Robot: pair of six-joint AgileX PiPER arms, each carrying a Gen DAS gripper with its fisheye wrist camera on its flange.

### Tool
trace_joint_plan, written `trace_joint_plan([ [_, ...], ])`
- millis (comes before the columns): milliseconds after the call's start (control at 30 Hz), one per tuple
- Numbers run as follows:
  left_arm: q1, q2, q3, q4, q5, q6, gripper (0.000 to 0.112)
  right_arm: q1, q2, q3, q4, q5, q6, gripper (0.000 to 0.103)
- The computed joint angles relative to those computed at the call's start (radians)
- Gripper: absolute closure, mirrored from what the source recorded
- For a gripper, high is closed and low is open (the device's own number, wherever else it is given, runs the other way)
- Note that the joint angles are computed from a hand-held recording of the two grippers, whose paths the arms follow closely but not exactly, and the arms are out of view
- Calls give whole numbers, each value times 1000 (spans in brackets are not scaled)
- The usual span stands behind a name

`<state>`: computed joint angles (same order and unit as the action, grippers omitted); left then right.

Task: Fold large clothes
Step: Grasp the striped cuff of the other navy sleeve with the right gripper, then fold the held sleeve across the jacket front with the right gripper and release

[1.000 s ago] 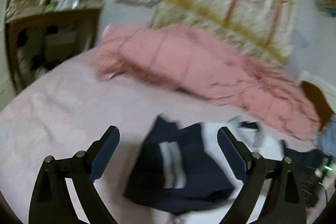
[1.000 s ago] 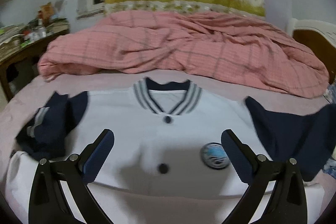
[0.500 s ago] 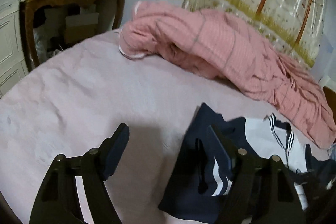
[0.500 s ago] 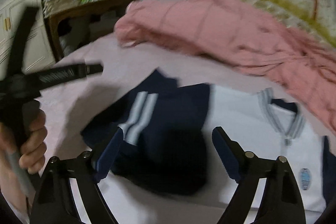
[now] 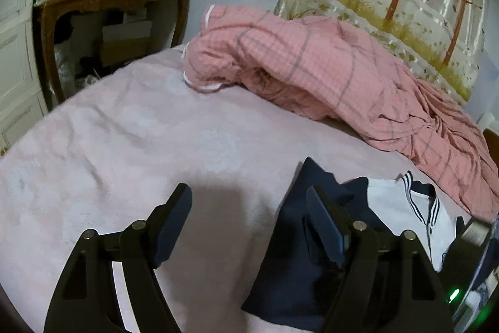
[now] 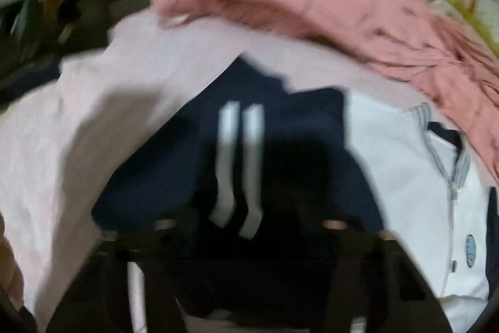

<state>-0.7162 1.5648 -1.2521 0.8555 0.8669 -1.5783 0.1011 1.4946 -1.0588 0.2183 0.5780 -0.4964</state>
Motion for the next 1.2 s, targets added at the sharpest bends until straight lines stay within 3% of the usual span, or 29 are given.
trace_joint_plan([
  [33, -23, -13, -2, 33, 22, -17, 38, -26, -21, 6, 10, -17, -28, 93],
  [133, -83, -31, -25, 92, 68, -35, 38, -124, -84, 16, -44, -96, -55, 93],
  [267, -127, -6, -66, 122, 53, -24, 36, -358, -48, -110, 73, -59, -234, 93],
  [367, -134, 70, -133, 98, 68, 23, 36, -534, 49, -255, 144, -21, -332, 93],
  [467, -104, 136, -171, 20, 17, 73, 36, -658, 150, -376, 205, -6, -395, 93],
  [667, -72, 239, -230, -79, -23, 151, 37, -796, 312, -516, 240, -77, -490, 93],
  [800, -61, 295, -270, -167, -76, 252, 37, -848, 453, -659, 274, -14, -530, 93],
  [933, -77, 382, -357, -215, -21, 355, 37, -896, 499, -697, 373, 1, -596, 93],
  [1067, -87, 469, -453, -252, 53, 443, 36, -951, 602, -871, 361, 145, -542, 92],
  [1100, -90, 501, -492, -263, 96, 462, 36, -956, 644, -939, 325, 209, -532, 87],
  [1133, -94, 539, -535, -269, 146, 476, 35, -958, 661, -967, 303, 234, -519, 76],
  [1200, -105, 564, -552, -240, 173, 468, 37, -970, 672, -965, 296, 219, -497, 61],
])
